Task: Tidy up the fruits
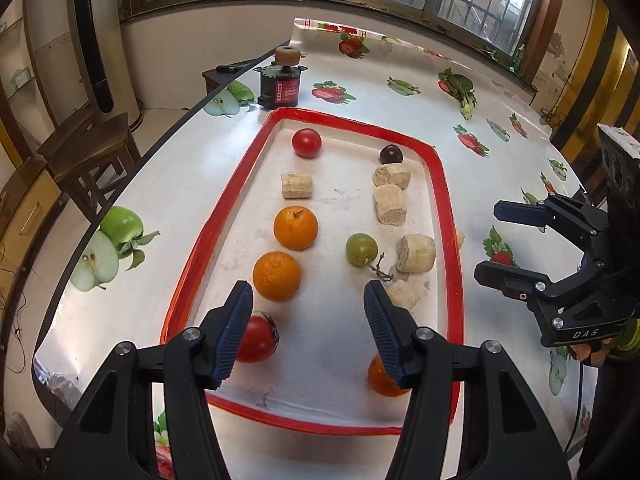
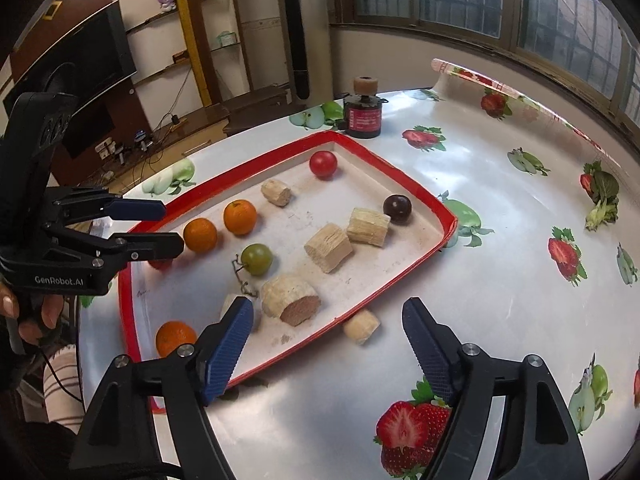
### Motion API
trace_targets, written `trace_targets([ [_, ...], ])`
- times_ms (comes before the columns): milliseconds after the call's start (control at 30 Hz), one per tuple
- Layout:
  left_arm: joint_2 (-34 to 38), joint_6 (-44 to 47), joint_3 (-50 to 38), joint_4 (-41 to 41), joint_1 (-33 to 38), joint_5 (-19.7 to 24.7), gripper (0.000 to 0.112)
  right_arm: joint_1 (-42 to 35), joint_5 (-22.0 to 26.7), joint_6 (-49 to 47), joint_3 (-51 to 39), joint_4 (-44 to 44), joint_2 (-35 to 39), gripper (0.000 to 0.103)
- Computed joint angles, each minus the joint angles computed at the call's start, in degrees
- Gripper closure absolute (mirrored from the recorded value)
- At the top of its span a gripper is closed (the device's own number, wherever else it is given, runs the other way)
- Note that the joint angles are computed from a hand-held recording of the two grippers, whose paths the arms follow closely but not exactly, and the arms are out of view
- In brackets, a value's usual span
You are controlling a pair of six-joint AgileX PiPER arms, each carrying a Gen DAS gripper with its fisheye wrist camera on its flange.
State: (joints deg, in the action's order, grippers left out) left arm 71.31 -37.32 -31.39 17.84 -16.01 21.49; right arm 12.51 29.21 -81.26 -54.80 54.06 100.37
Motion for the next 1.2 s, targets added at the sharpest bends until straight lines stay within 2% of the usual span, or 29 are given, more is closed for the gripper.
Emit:
trace_targets([
  [233,-4.1,-13.6,3.3,9.8,-6.7,3.8,0.056,-0.5,1.6,-7.2,4.9,1.8,-3.5,0.023],
  [367,-6.4,-25.8,4.3,18.6,-13.3,8.7,0.056,-0.8,2.5,-12.1,7.5,3.8,-6.0,0.019],
  [433,-7.4,-28.6,4.6,19.9,-15.2,10.4,0.056,-0.3,0.9,-15.6,9.5,5.5,-7.5,0.019],
  [500,-7.8,-29.3,4.6,20.1,-16.7,11.3,0.056,0.2,-0.1,-18.6,11.1,6.9,-8.8,0.019],
  [767,-10.6,-39.9,5.8,25.8,-24.4,18.0,0.056,-0.8,2.8,-21.9,12.7,7.8,-10.7,0.018],
  [967,-10.6,-44.2,6.0,28.1,-28.7,21.7,0.056,-0.7,2.5,-23.4,13.7,7.6,-11.4,0.017],
  [1200,-10.5,-45.2,6.5,28.0,-30.3,22.0,0.056,-1.4,3.7,-24.4,13.8,7.9,-11.6,0.017],
])
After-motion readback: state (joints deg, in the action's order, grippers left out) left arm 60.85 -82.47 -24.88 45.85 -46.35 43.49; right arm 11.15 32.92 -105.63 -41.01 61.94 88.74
